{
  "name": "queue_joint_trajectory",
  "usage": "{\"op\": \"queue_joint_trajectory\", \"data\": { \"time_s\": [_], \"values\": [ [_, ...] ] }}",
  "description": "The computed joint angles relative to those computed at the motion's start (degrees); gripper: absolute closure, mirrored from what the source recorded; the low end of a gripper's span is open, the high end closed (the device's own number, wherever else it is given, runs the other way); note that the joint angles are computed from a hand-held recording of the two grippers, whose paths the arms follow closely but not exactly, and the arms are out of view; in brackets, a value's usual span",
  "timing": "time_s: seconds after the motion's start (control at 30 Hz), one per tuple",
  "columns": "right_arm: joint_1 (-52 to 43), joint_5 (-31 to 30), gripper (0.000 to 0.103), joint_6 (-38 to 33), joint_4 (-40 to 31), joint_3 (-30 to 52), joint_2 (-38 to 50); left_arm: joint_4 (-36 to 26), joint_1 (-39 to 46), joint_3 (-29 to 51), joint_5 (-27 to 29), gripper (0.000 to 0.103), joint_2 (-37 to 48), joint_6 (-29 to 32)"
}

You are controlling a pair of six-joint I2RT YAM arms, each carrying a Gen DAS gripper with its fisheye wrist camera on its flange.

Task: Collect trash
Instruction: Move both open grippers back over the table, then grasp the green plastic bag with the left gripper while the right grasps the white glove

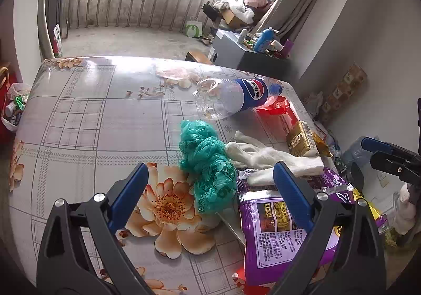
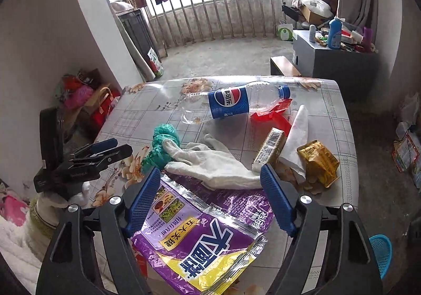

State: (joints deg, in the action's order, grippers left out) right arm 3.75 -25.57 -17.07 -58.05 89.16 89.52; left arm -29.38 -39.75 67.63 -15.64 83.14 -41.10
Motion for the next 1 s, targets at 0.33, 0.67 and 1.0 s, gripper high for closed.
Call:
{"op": "queue_joint_trajectory", "data": {
  "time_s": [0.33, 0.67, 1.0],
  "values": [
    [4.5, 6.7, 0.038, -4.7, -4.5, 4.0, 9.0, 4.3, 4.0, -0.1, 10.9, 0.034, 6.4, 0.8],
    [5.2, 10.4, 0.062, -5.5, -3.5, 3.1, 10.9, 6.0, 5.3, -0.6, 15.5, 0.063, 9.9, -0.4],
    [4.6, 9.9, 0.092, -6.2, -2.7, 4.2, 11.6, 7.5, 4.7, -2.0, 13.6, 0.079, 8.0, -0.4]
  ]
}}
